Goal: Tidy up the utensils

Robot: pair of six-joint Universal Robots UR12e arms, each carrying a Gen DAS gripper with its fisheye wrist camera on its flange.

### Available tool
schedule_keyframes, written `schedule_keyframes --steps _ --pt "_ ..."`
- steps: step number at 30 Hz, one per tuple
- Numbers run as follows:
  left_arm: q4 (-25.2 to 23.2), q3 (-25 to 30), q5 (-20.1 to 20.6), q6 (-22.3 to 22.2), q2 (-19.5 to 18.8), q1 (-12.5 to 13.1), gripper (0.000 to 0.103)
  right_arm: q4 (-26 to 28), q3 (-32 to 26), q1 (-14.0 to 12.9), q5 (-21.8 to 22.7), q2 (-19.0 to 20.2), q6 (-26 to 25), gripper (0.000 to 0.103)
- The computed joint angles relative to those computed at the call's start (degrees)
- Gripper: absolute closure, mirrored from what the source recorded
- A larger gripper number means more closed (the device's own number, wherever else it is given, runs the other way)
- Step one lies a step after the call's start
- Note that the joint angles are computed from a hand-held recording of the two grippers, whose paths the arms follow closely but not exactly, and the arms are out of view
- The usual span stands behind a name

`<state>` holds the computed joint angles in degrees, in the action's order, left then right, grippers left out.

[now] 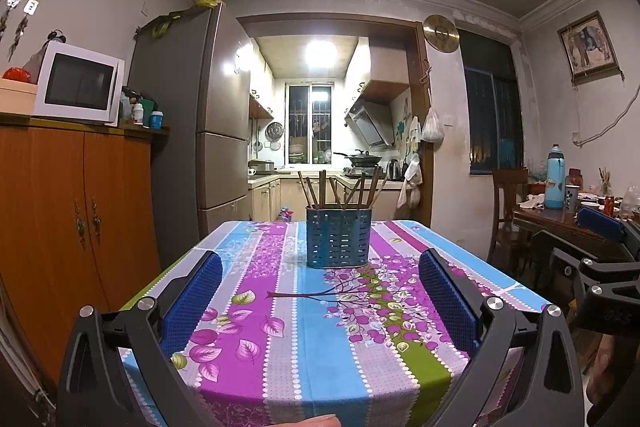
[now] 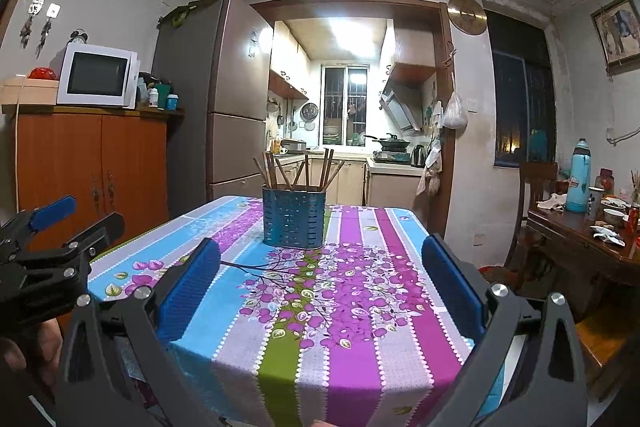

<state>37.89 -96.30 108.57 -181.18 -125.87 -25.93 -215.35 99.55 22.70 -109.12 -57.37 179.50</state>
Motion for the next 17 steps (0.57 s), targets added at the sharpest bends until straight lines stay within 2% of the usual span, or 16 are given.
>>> schedule_keyframes --steps 7,12,17 --pt "-0.46 0.16 -1.01 -0.38 -0.07 0.28 0.005 0.34 -0.02 0.01 0.13 0.0 0.26 0.006" --pt "-3.58 0.59 -1.8 -1.14 -0.02 0.68 0.005 0.46 -0.06 -0.02 0.15 0.03 0.2 0.006" --pt "-4.22 0.98 -1.59 -0.8 -0.32 0.57 0.005 0.54 -0.25 -0.04 0.16 0.24 0.44 0.006"
